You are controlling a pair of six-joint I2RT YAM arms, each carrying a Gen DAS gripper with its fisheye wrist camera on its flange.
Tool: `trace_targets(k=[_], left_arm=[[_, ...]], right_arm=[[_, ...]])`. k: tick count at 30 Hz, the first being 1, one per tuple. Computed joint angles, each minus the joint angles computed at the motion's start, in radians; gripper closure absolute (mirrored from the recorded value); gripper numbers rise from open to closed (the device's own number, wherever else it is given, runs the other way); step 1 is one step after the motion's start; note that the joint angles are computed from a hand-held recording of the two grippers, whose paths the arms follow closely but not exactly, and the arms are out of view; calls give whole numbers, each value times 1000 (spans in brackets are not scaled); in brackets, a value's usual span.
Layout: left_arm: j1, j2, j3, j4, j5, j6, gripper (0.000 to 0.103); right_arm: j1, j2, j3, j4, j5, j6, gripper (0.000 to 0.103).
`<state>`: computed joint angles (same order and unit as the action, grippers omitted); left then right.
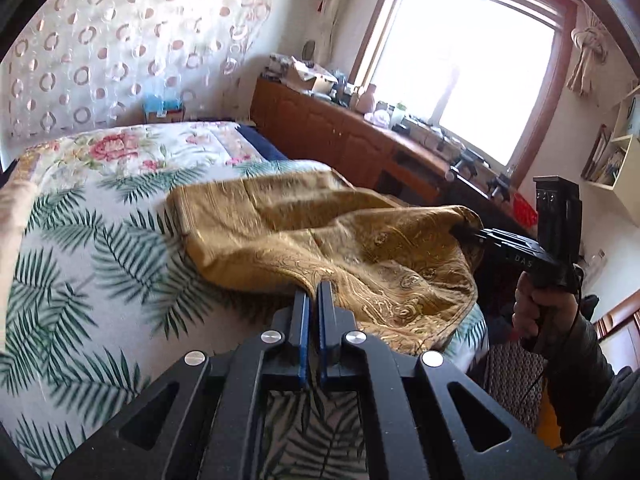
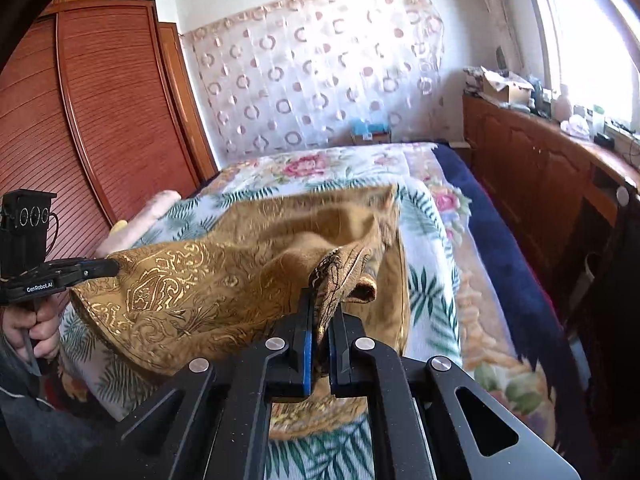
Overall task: Fold small clothes
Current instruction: 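Grasp the folded shirt's edge with the right gripper while the left gripper grasps it too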
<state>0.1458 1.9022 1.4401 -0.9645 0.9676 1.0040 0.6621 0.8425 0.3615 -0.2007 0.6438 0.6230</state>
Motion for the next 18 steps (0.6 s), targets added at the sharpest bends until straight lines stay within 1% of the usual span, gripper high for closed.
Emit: trace_targets(k=[2,4,5,7,9,12,14,15,16,18], left_arm=[[-6,5,23,0,7,-25,99],[-9,-5,19,12,7,-30,99],[-7,-15,5,14,3,-15,99],[-4,-22,-20,20,-10,7,99],[-1,-14,-33,16,-29,27,99],[1,-4,-69,32,-69,59,99],[4,1,-83,40,-86,66,99],[5,6,-87,41,-94,70,99],[7,10,-91,43,-100,73,99],[6,11,-101,54,-107,71,99]], right_arm=[[-23,8,14,3,-10,-28,98],[-47,28,37,-15,-31,-42,98],[-46,50,39,-10,-27,-42,98],[-23,89,39,-18,-15,-9,98],[-26,143,38,12,-31,14,98],[9,176,11,3,-27,97,97],[8,231,9,7,-24,130,86],[9,262,16,-8,-13,149,73],[8,285,23,-22,-4,167,63],[-1,316,10,0,-17,193,56]])
